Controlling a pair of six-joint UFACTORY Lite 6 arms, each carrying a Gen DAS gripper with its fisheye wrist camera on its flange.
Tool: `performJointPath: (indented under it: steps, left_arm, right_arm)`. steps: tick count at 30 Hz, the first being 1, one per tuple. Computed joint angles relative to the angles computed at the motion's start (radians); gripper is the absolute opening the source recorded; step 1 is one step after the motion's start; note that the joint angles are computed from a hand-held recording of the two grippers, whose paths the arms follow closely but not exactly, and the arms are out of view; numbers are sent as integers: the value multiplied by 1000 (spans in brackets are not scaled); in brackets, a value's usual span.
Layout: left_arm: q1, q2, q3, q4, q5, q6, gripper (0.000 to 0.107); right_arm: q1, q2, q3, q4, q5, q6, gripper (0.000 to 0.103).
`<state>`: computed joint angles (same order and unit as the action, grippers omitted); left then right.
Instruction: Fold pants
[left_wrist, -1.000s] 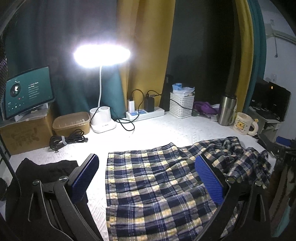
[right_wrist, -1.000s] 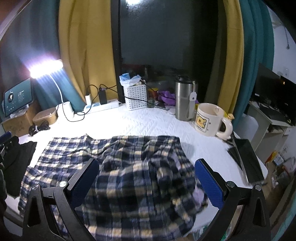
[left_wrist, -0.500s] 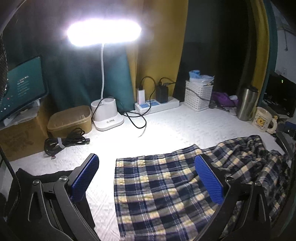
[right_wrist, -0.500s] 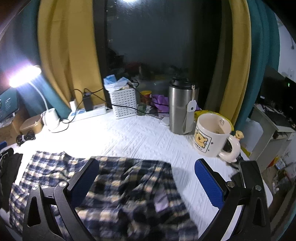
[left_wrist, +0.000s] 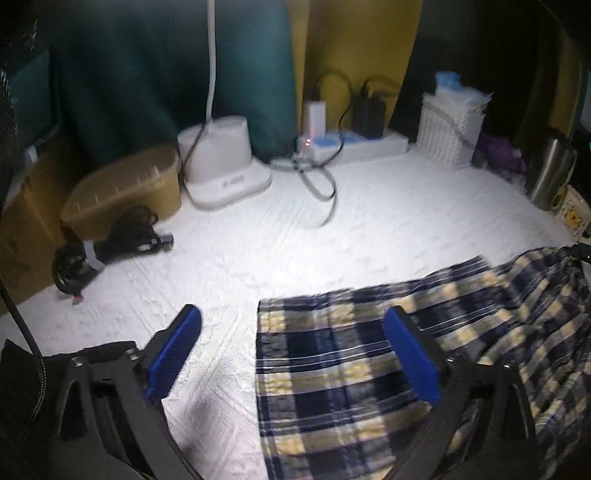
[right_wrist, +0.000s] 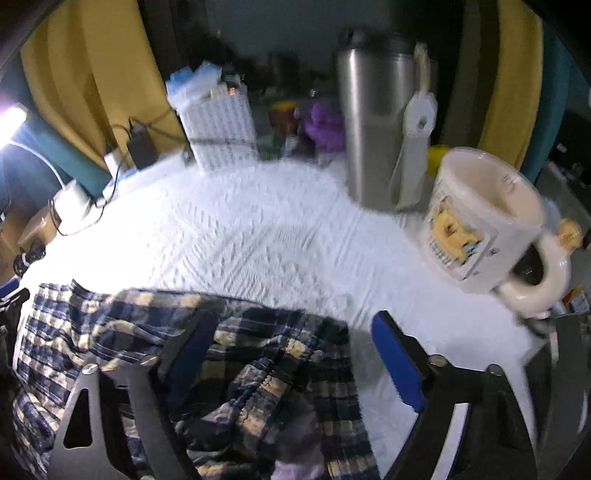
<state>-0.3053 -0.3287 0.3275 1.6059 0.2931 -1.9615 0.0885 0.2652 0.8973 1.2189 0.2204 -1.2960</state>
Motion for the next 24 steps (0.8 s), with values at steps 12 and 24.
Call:
performJointPath:
  steps: [12,24]
  left_arm:
    - [4,164,53,301,-50,-209,4]
    - [80,81,171,30,-47,184,3]
  right_arm:
    - [35,18,-14,431,-55,-481,26]
    - [24,-16,97,644,-97,-691,26]
